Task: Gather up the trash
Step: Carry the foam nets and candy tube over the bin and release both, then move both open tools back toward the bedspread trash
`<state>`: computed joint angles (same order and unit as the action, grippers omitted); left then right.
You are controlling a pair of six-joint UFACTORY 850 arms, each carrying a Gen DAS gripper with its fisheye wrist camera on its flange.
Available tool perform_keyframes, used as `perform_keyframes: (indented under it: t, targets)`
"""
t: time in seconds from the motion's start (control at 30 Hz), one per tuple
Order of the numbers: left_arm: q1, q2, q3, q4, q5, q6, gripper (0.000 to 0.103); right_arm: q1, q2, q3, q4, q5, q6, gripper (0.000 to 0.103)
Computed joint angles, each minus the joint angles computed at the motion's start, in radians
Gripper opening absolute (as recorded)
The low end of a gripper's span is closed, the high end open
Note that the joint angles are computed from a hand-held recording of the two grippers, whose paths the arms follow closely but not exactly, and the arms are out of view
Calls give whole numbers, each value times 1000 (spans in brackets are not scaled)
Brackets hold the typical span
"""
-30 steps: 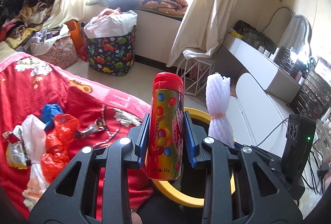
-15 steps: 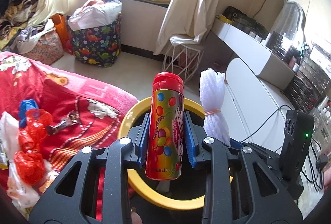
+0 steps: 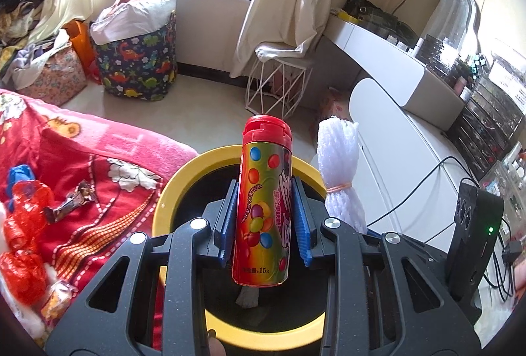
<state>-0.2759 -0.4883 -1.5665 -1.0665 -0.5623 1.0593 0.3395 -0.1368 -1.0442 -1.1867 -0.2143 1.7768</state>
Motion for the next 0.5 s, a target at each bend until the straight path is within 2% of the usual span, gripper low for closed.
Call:
perform_keyframes:
  t: [0.07,0.13,0.17,0.2,0.27,0.3,0.33,0.5]
  targets:
    - [-3,-12,-15,23,-7,-28,25,0,2,2,2,-11,5,35]
    - [-3,-26,-31,41,-13,-66,42,2,2,2,7,-22,8,43]
    - [-1,-27,-31,38,-7,-75,59,3,3,3,7,-33,15,46]
    - [2,-26,-28,28,-6,-72,71,5,5,4,-1,-46,30,53]
    - [5,-14,-13,8,12,-55,79,5,11,11,-37,-55,83,60]
    - [5,-6,-4,9,28,-53,88,6,12,12,-41,-60,91,61]
    - [6,2,6,4,42,-47,93,8,12,12,-45,-65,98,63]
    - [19,40,55,-31,94,-18,92,16,15,13,-92,-79,152,68]
